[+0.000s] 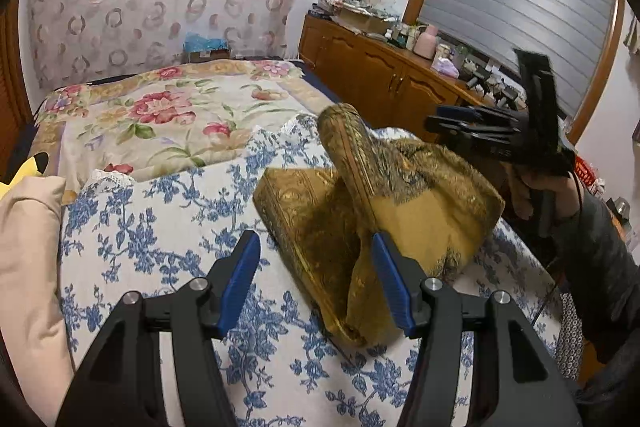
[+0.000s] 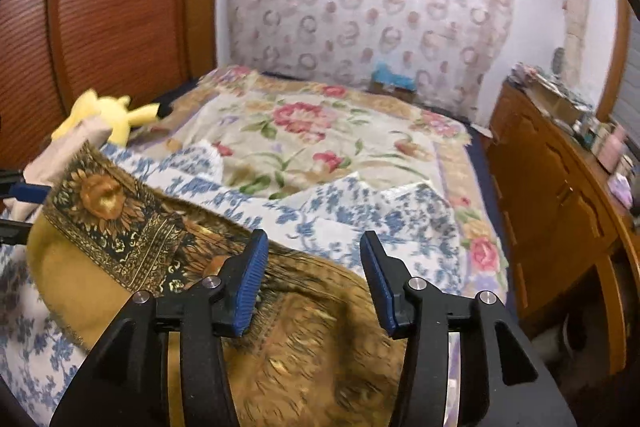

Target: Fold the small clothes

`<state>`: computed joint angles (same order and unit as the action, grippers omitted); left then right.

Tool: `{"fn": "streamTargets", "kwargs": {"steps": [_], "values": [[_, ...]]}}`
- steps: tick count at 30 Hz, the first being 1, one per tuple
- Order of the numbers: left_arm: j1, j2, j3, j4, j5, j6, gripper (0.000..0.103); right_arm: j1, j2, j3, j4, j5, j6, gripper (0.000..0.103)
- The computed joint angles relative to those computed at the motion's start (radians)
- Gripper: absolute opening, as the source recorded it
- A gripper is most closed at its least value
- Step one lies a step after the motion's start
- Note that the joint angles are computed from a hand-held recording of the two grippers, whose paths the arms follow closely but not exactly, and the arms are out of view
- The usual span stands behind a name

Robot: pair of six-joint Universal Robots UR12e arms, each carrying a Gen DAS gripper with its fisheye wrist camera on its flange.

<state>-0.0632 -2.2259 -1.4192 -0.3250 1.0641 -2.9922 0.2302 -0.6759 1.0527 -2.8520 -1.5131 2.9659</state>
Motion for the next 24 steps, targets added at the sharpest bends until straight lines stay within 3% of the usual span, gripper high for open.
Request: {"fn": "streamTargets", "kwargs": {"steps": [2, 5, 11, 24], "values": [[-0.001, -0.004, 0.01, -0.012, -0.002, 0.004, 0.058, -0.008, -0.027, 0.047, -0.036, 0.001, 0.019, 0.059], [-0.006, -0.012, 0.024, -0.027, 0.001, 0.014, 0.058, -0.015, -0.057, 0.101, -0.053, -0.003, 0.035, 0.06], [-0.01, -0.021, 0.038, -0.031, -0.021, 0.022, 0.058, -0.031, -0.086, 0.168, -0.01, -0.014, 0.062, 0.06], [-0.008, -0.014, 0.032, 0.049, -0.035, -0.03, 0.058, -0.041, -0.058, 0.146, 0.037, -0.048, 0.119, 0.06]]}}
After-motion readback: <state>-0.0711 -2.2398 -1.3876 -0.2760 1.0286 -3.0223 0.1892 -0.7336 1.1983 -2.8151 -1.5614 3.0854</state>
